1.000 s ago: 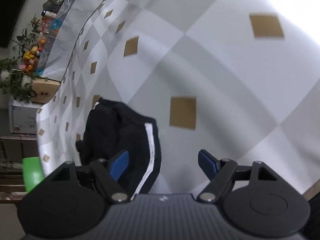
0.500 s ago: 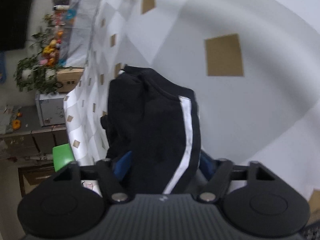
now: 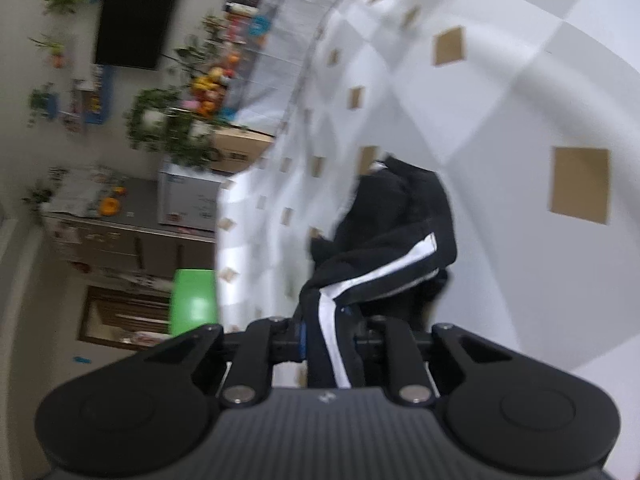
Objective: Fold clothes
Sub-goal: 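Lift the striped pants edge with the right gripper while the left gripper holds the fabric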
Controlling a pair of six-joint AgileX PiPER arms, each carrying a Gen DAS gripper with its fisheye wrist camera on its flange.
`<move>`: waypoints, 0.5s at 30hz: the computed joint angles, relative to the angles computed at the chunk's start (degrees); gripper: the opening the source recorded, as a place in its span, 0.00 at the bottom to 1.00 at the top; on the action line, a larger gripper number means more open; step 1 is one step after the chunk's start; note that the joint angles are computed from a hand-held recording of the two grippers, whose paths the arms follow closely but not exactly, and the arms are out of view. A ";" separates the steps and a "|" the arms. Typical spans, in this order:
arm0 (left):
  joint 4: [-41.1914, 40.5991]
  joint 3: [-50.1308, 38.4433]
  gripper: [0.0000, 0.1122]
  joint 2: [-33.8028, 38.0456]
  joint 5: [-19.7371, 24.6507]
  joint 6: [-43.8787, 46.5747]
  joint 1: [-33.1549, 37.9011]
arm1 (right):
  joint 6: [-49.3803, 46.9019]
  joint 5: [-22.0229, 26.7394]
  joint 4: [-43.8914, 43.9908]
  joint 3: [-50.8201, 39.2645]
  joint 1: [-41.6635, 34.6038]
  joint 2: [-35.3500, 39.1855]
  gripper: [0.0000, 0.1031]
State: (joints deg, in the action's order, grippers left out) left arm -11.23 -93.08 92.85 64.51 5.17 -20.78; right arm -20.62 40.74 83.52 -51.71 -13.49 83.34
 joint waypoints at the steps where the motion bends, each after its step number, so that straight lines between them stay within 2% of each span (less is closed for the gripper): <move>1: 0.15 -0.35 0.05 0.05 0.12 -0.17 -0.14 | -1.28 0.52 1.42 0.02 -0.22 -0.11 0.15; 7: 2.26 -2.53 0.07 0.26 0.50 -0.44 -2.08 | -4.84 1.89 3.16 -1.82 -0.71 -0.70 0.15; 9: 2.67 -2.42 0.12 -0.32 0.30 0.88 -2.92 | -6.36 1.79 4.16 -2.28 -0.52 -0.78 0.15; 15: 9.68 1.41 0.18 -3.48 -3.47 2.79 -7.42 | -10.87 4.94 8.77 -2.09 -1.72 -2.32 0.15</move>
State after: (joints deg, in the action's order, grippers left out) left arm -1.55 -91.67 89.38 61.04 7.96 -28.20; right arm -31.49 45.69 92.28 -53.80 -15.21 81.03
